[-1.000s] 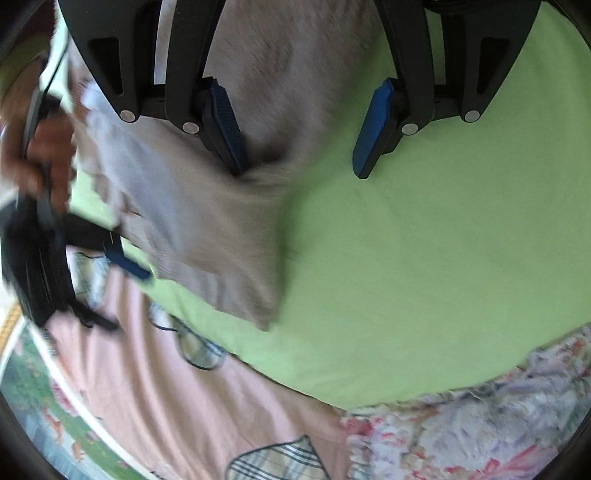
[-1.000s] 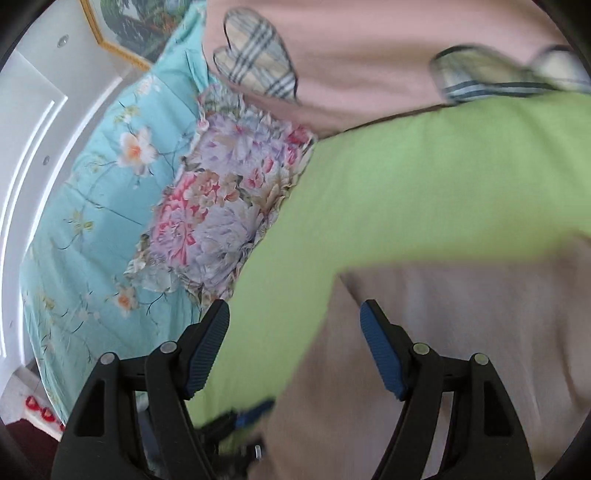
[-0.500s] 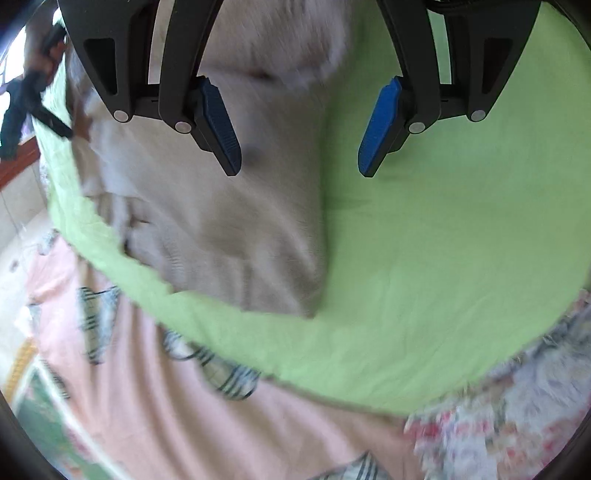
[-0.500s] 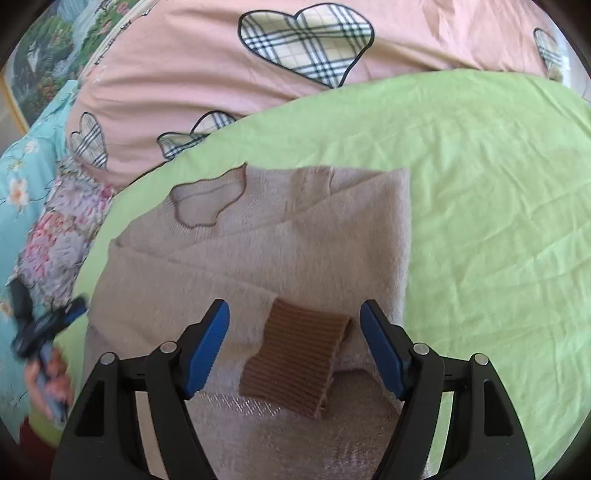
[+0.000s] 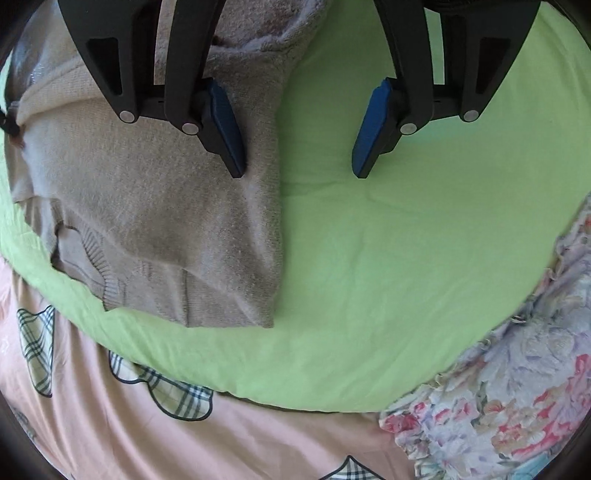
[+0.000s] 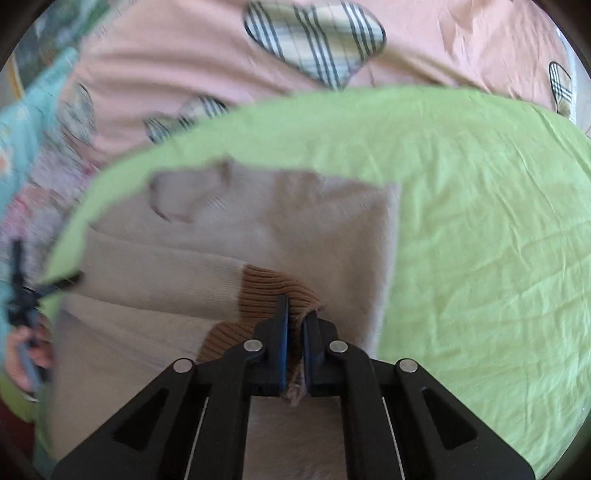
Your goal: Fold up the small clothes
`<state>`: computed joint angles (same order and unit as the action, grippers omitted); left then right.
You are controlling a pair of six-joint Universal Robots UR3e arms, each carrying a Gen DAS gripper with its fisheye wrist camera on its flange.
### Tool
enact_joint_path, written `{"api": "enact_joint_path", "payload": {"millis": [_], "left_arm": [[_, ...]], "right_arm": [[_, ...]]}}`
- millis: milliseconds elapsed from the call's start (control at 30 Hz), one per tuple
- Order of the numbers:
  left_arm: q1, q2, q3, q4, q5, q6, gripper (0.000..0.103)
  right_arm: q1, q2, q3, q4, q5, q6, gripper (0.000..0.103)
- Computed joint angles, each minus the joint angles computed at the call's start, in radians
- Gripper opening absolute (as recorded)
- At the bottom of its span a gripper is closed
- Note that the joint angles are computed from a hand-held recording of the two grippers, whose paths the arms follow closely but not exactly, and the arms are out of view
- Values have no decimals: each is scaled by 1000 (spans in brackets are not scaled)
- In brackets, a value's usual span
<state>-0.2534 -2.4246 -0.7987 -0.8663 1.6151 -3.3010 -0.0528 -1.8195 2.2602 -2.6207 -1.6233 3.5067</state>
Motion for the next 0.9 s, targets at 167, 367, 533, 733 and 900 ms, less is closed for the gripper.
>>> {"api": "enact_joint_path", "payload": {"millis": [167,367,533,733,900], "left_arm": [[15,168,-249,65,-26,0,60],[7,524,-740,200,-109,50,58],[94,859,-1142,244,-239,174,59],[330,1253,-1476,36,-453,364,60],[546,1601,-1614,-299,-579,580,60]], "right_arm": [[43,-209,84,25,12,89,37],[250,-408,129,75,-53,256,54],[534,-383,154,22,-204,452,54],[816,-353,222,-57,-357,698,54],[1041,-318,239,-56,-498,899,54]]}}
